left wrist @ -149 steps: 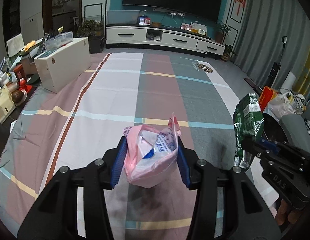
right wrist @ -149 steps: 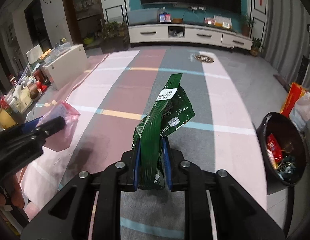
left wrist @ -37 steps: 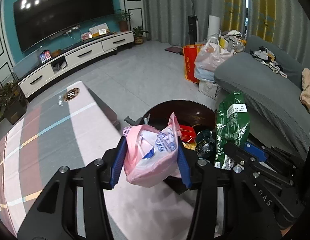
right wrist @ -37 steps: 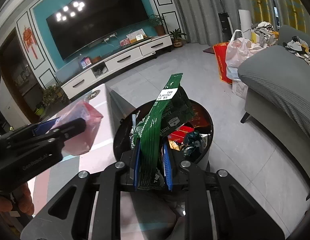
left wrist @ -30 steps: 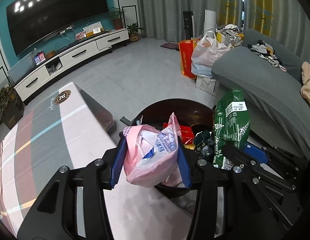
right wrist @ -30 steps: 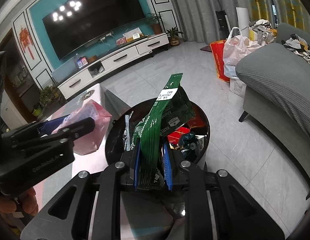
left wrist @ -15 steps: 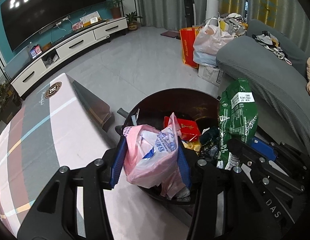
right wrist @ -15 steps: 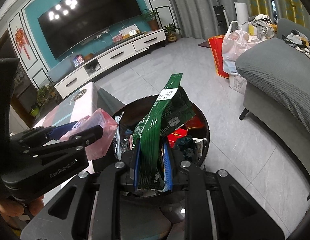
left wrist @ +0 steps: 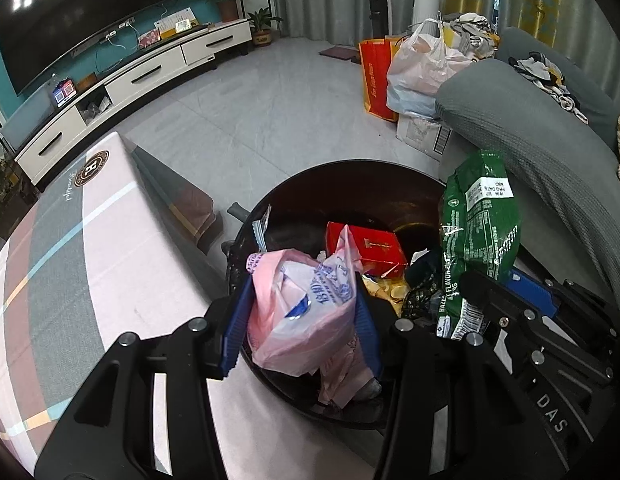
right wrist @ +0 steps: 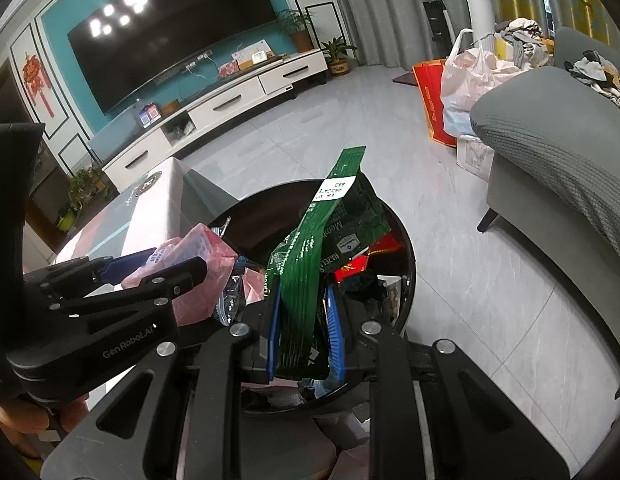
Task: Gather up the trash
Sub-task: 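Lower both bags into the black bin and open both tools to release them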
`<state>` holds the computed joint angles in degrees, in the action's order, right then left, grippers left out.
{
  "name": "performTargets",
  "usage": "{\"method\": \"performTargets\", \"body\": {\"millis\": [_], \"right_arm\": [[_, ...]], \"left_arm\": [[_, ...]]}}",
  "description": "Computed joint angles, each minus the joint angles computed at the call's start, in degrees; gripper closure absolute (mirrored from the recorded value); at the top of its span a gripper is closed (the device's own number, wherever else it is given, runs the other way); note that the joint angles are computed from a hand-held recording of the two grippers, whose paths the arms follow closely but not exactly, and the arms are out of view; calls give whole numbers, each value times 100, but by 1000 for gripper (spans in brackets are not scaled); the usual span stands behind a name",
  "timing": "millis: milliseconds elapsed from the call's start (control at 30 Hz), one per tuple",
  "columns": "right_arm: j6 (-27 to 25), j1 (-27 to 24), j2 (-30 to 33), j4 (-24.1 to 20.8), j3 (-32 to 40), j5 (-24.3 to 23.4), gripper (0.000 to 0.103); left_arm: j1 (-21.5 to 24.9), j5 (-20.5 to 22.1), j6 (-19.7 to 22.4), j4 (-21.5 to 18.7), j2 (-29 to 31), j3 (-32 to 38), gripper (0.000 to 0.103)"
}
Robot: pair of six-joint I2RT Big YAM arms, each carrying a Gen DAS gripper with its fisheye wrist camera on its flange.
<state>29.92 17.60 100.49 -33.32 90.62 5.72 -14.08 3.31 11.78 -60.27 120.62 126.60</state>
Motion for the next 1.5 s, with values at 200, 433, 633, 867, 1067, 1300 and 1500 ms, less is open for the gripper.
{"method": "performTargets", "body": {"millis": [200,433,633,867,1067,1300,1500], "right_arm": [[-57,-25,120,-90,123,-75,81],[-67,-46,218,-175,216,-131,81],[-87,-66,314,-277,323,-190,81],[-110,-68,442,-406,462,-276,80],[-65,-84,475,-450,478,-337,77],[-26,-81,542,-551,550,-373,70],[-27,-70,535,-534,527,-313,68]], "left_arm": [[-5,-48,7,-129,152,187,54],[-27,-103,11,-234,276,312,54],[-50,-138,-7,-335,369,426,54],[-57,-185,-37,-436,458,506,54],[-48,-227,-31,-492,502,558,53],[-43,-293,-27,-507,529,580,50],[-29,-282,-22,-525,543,589,46]]}}
